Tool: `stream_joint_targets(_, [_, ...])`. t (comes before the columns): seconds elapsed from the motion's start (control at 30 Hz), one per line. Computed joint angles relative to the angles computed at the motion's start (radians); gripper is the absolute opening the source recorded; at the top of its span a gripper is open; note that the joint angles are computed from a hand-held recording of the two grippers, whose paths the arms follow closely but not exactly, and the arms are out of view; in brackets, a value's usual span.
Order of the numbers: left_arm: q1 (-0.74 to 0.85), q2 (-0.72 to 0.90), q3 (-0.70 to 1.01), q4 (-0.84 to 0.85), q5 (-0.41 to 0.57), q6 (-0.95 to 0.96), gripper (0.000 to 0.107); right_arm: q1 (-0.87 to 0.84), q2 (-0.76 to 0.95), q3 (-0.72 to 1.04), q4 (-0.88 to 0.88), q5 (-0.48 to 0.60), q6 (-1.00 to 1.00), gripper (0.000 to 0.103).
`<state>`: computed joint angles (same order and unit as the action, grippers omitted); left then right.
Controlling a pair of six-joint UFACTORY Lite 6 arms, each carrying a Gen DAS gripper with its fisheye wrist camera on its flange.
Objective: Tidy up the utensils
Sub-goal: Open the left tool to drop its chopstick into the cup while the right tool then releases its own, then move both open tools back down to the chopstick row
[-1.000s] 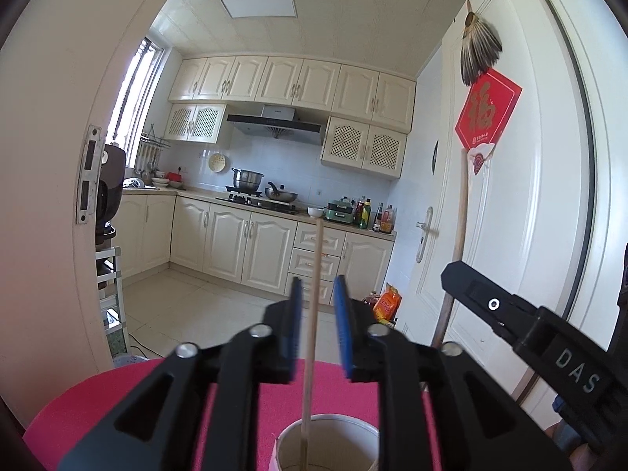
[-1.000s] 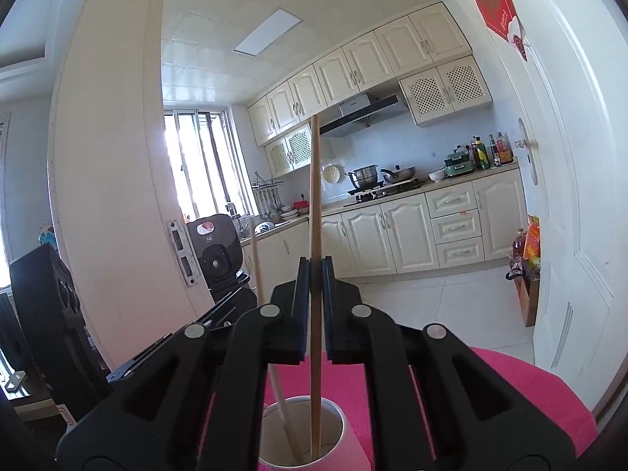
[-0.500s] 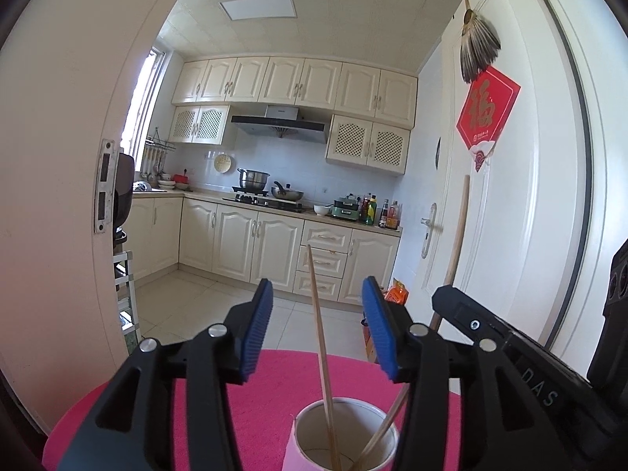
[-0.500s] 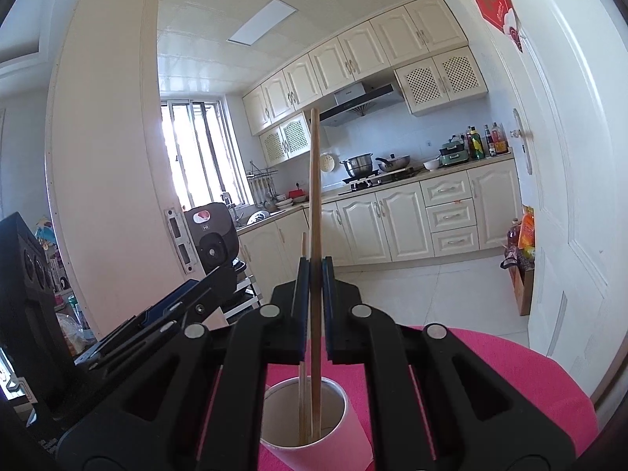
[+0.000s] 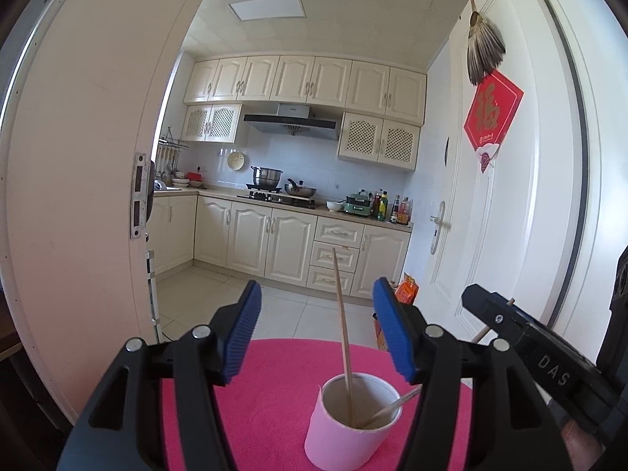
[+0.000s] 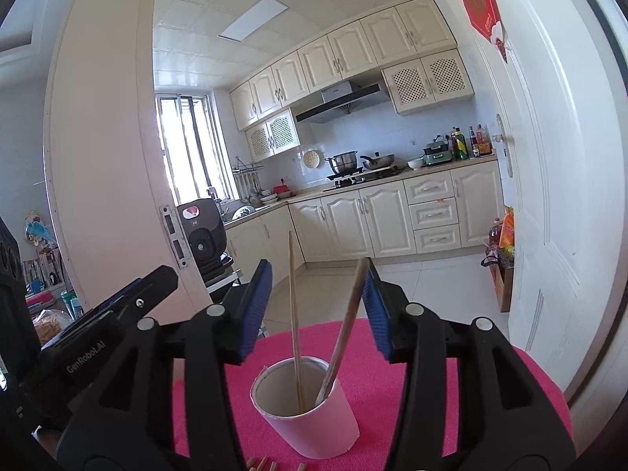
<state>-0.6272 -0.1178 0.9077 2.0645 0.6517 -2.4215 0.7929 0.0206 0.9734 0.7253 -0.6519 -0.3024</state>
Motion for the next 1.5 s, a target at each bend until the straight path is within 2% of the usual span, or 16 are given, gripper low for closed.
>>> stream_joint_targets(0.13, [0.003, -0.085, -0.026, -0.244, -0.103, 0.253, 0.064, 0.036, -0.099, -0.077, 0.109, 0.002, -0.102, 0.05])
stream_joint_targets(0.33, [0.077, -0.183, -0.091, -0.851, -0.259, 0.858, 0.064, 0.104, -0.222, -0.162, 0.352, 0.018, -0.322, 0.05])
stream_joint_targets(0.4, [0.093, -0.178, -0.115, -1.06, -0.259, 1.067, 0.064, 0.114, -0.238, -0.165, 0.468, 0.062, -0.425, 0.053])
stream_joint_targets(0.47, [0.098, -0.158, -0.116, -1.268, -0.212, 1.275, 0.064, 0.115, -0.226, -0.152, 0.594, 0.124, -0.545, 0.053])
stream_joint_targets(0.53, [0.106, -0.142, -0.139, -1.384, -0.194, 1.387, 0.064, 0.123, -0.2, -0.136, 0.754, 0.158, -0.697, 0.053])
stream_joint_targets(0.6, [0.136, -0.14, -0.18, -1.521, -0.216, 1.507, 0.063, 0.114, -0.178, -0.131, 0.874, 0.221, -0.804, 0.053])
stream_joint_targets(0.67, [0.172, -0.133, -0.219, -1.676, -0.25, 1.654, 0.056, 0.094, -0.133, -0.11, 1.083, 0.291, -1.001, 0.053])
stream_joint_targets(0.7, [0.182, -0.119, -0.232, -1.729, -0.253, 1.704, 0.047, 0.083, -0.112, -0.104, 1.188, 0.33, -1.101, 0.053])
stream_joint_targets(0.8, [0.206, -0.088, -0.281, -1.818, -0.274, 1.789, 0.037, 0.074, -0.056, -0.086, 1.502, 0.373, -1.391, 0.053])
stream_joint_targets(0.9, [0.23, -0.081, -0.328, -1.894, -0.299, 1.866, 0.031, 0.078, -0.031, -0.082, 1.69, 0.38, -1.569, 0.051])
stream_joint_targets(1.0, [0.25, -0.095, -0.376, -1.945, -0.34, 1.924, 0.029, 0.065, -0.002, -0.069, 1.889, 0.397, -1.755, 0.043])
stream_joint_targets(1.07, [0.245, -0.107, -0.383, -1.924, -0.335, 1.898, 0.029, 0.06, 0.013, -0.06, 1.99, 0.398, -1.853, 0.041])
stream_joint_targets(1.23, [0.223, -0.103, -0.346, -1.943, -0.296, 1.904, 0.029, 0.048, 0.023, -0.043, 2.145, 0.379, -2.015, 0.04])
stream_joint_targets(1.43, [0.142, -0.029, -0.278, -1.764, -0.26, 1.689, 0.029, 0.049, 0.089, 0.007, 2.232, 0.34, -2.113, 0.034])
stream_joint_targets(1.47, [0.126, -0.011, -0.262, -1.732, -0.254, 1.649, 0.028, 0.049, 0.1, 0.014, 2.25, 0.335, -2.132, 0.034])
stream_joint_targets(1.5, [0.106, 0.008, -0.246, -1.679, -0.242, 1.588, 0.021, 0.051, 0.112, 0.025, 2.267, 0.327, -2.151, 0.033])
